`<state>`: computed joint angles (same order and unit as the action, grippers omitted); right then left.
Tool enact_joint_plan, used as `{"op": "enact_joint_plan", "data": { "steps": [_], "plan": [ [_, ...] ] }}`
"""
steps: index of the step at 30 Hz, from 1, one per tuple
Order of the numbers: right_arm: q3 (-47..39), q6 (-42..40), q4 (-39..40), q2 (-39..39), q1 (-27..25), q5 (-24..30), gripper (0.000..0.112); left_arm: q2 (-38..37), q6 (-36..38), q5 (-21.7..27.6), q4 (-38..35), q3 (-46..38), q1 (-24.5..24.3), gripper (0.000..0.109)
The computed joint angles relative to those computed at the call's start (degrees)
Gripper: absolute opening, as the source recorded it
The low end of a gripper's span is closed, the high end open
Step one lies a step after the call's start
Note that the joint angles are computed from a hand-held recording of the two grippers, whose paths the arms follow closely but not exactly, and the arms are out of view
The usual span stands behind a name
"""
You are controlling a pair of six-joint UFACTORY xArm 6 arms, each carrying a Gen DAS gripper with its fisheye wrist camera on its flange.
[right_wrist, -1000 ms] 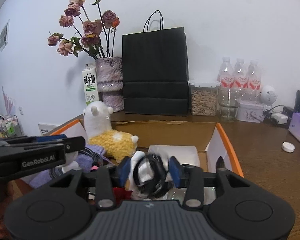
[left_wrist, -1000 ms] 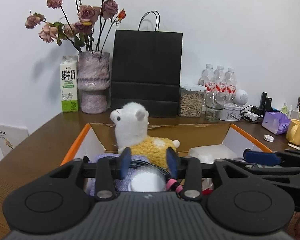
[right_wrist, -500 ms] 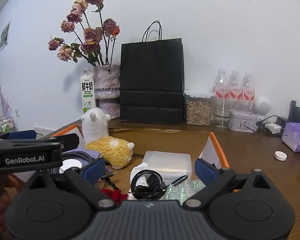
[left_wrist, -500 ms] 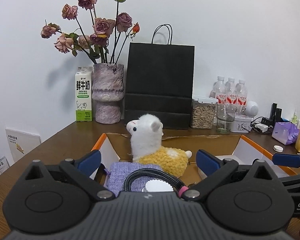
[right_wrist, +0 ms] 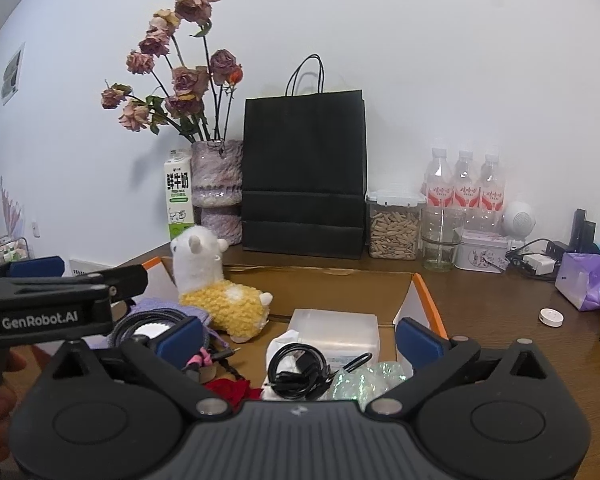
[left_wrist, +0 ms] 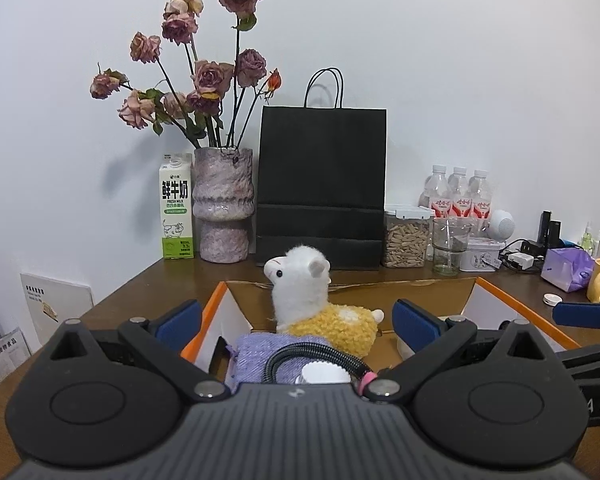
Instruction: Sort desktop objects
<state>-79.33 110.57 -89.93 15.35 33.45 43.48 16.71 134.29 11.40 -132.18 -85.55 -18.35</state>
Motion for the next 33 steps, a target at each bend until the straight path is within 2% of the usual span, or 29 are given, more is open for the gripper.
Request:
{"op": "enact_joint_plan", "data": {
  "steps": [10,22,33],
  "plan": [
    [4.48,-1.78,2.97,-5.02,5.19,4.03,0.103,-9.34,-0.74,2.84,3.34,11.06,1.80,0.103],
    [10.73,-0.94,6.84,-10.43,12.90,8.90,0.103,-21.74,-10.56,7.24,13.84,26.20,4.35,0.103],
    [13.32,1.08,10.00,-11.34,19.93,13.06,0.103,-30.76,-14.35,9.54,17.84,38.21,6.69,0.103]
  ]
}}
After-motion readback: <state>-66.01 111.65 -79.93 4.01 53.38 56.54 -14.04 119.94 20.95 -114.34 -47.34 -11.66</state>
